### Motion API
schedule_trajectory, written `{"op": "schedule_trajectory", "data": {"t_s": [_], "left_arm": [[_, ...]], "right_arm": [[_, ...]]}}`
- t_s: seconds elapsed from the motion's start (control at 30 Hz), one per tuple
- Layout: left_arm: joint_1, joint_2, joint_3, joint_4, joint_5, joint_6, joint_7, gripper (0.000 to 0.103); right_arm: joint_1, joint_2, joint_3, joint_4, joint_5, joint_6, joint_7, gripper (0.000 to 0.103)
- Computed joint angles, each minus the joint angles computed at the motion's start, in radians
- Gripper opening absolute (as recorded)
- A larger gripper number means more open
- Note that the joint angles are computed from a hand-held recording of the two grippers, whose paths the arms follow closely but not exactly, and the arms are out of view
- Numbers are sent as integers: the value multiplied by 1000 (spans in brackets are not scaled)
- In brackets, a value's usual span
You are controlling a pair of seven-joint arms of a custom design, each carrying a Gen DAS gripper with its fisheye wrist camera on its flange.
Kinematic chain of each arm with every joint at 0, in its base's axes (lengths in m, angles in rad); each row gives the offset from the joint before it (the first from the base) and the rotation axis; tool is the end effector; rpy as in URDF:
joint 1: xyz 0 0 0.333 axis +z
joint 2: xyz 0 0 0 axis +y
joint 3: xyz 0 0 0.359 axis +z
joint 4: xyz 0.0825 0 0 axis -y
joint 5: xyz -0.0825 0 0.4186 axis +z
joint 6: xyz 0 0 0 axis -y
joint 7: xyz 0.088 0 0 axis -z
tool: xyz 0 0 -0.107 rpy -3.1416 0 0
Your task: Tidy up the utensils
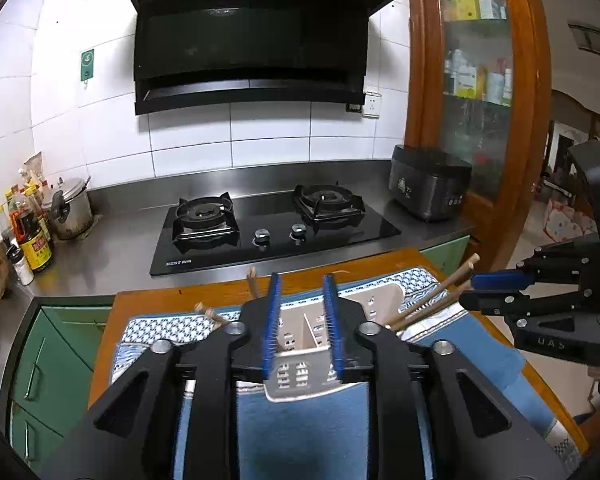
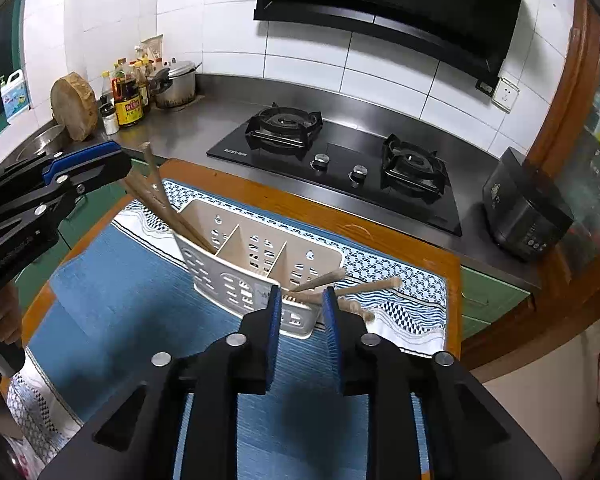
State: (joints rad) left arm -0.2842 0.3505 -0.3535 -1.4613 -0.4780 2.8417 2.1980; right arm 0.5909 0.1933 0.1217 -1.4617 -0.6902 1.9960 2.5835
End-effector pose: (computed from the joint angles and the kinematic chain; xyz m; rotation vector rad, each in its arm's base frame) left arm 0.6524 -0.3877 0.6468 -0.9073 2.2231 -1.3957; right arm 0.5561 0.4169 0.6590 -1.7435 1.9748 -0.8551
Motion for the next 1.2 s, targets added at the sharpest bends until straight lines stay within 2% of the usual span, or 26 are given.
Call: {"op": "schedule_trajectory", "data": {"t_s": [0.07, 0.13, 0.23, 0.3, 0.37, 0.43, 0.47, 0.53, 0.7, 0.77, 0.87, 0.93, 1.03, 1.07, 1.1, 1.13, 1.2], "left_arm": [[26, -43, -22, -62, -46, 33, 39, 39], [60, -91, -53, -127, -117, 52, 110, 39], [85, -153, -69, -200, -236, 57, 204, 41], [83, -192, -61, -249, -306, 73, 253, 55], [89, -239, -61, -304, -419, 84, 344, 55], [84, -284, -45, -357, -510, 80, 408, 59], [77, -300, -36, -376, -551, 79, 436, 66], [60, -335, -14, -419, -634, 84, 499, 70], [-1, -408, 48, -516, -773, 105, 611, 87], [-32, -434, 72, -552, -834, 129, 672, 90], [-68, -464, 103, -591, -906, 144, 741, 97], [-84, -482, 115, -614, -959, 151, 785, 98], [-91, -505, 128, -645, -992, 140, 798, 98], [-93, -513, 131, -656, -1005, 137, 806, 98], [-94, -523, 134, -670, -1017, 134, 813, 98], [-95, -528, 134, -678, -1024, 137, 817, 98], [-98, -541, 133, -697, -1066, 158, 858, 98]], "right_arm": [[9, -15, 4, -15, -15, 0, 19, 27], [19, -34, 13, -37, -32, 6, 42, 28], [30, -57, 27, -63, -59, 5, 81, 31], [39, -74, 38, -85, -81, 3, 111, 34], [48, -97, 50, -120, -106, 9, 155, 43], [57, -110, 64, -145, -138, 2, 193, 44], [63, -115, 72, -156, -151, -2, 214, 44], [75, -129, 88, -190, -180, -4, 273, 45], [101, -157, 123, -274, -246, 4, 416, 49], [108, -165, 134, -301, -261, 11, 471, 57], [123, -169, 150, -330, -289, 3, 541, 58], [130, -175, 156, -350, -302, 12, 592, 58], [150, -168, 172, -354, -334, -30, 651, 61], [156, -166, 175, -353, -341, -43, 662, 64], [164, -163, 179, -352, -350, -60, 679, 79], [174, -158, 183, -348, -364, -86, 695, 84], [197, -141, 191, -332, -383, -144, 706, 85]]}}
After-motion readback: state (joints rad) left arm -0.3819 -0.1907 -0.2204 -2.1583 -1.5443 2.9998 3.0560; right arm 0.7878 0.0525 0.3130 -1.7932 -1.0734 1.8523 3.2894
